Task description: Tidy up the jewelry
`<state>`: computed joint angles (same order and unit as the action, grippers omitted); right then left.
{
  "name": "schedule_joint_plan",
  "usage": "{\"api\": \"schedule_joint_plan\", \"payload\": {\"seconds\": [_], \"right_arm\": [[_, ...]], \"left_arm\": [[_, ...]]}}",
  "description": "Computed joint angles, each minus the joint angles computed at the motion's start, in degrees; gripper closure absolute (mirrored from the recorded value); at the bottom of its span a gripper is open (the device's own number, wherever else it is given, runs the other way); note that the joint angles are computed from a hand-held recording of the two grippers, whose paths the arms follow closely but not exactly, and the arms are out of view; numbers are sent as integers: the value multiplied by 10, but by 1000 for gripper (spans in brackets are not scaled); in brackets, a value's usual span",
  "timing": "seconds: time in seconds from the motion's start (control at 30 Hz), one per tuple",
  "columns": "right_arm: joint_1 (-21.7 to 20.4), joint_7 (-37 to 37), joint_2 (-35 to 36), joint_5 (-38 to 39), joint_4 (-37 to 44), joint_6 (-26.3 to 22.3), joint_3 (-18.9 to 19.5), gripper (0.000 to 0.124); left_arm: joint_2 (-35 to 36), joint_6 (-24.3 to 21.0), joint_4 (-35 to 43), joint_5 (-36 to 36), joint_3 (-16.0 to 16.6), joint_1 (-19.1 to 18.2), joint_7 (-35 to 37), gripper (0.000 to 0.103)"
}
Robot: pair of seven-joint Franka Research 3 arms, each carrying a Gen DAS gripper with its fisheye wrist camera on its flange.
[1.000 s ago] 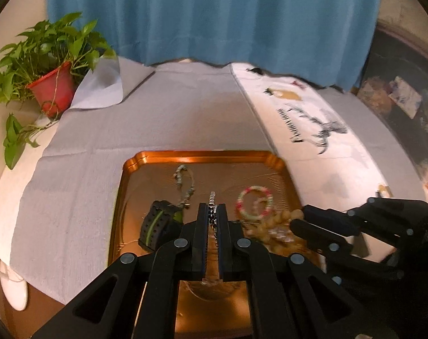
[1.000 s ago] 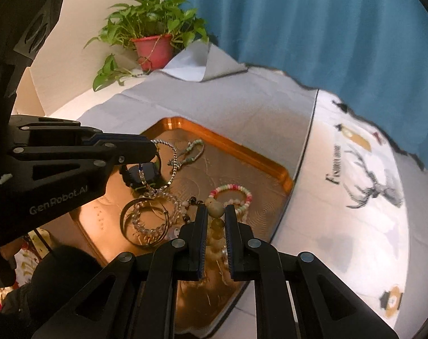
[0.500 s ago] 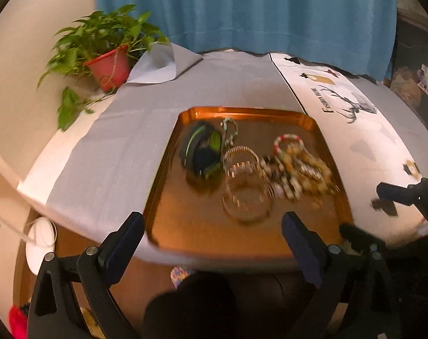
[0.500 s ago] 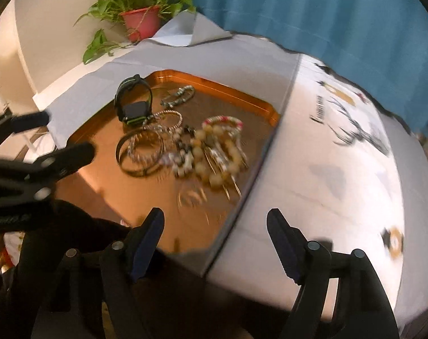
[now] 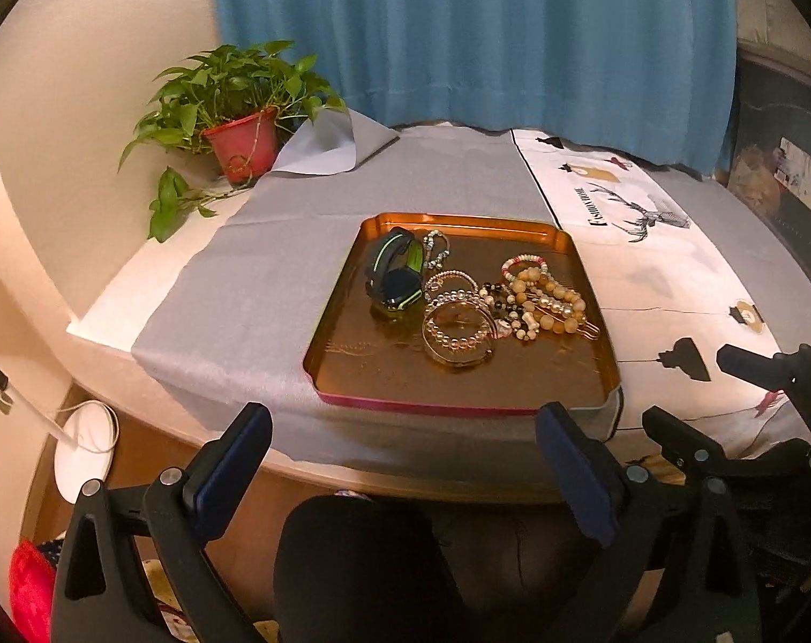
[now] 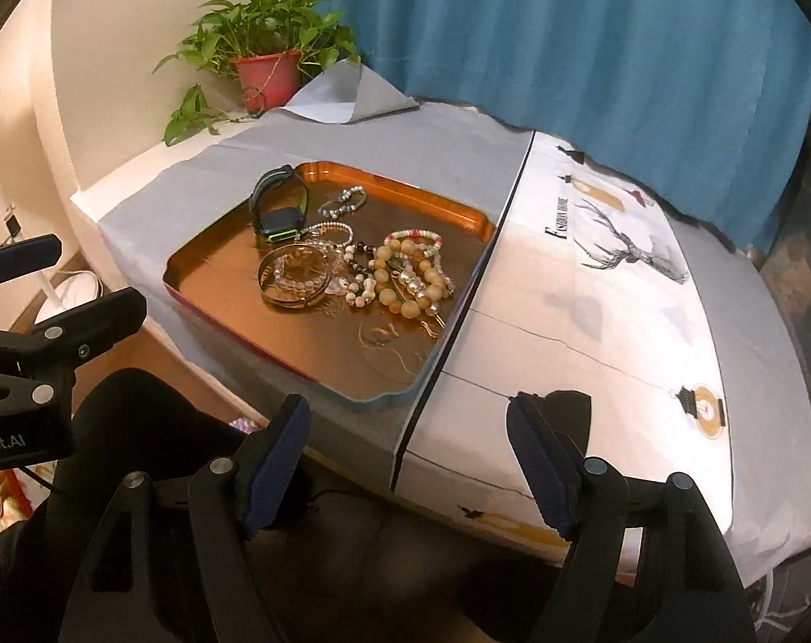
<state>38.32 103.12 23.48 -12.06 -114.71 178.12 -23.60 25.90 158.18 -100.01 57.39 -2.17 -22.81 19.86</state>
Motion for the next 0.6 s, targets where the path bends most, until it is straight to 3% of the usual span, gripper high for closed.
{"api": "schedule_joint_plan", "payload": {"seconds": [0.27,0.6], "right_arm": [[42,17,-17,-18,-25,13,-39,47],[72,30,-23,-30,-35,14,-69,47]], "left_arm": [[-20,-12,-17,61,6,-16,-38,0],[-26,-7,-26,61,-9,-1,-48,0]]}}
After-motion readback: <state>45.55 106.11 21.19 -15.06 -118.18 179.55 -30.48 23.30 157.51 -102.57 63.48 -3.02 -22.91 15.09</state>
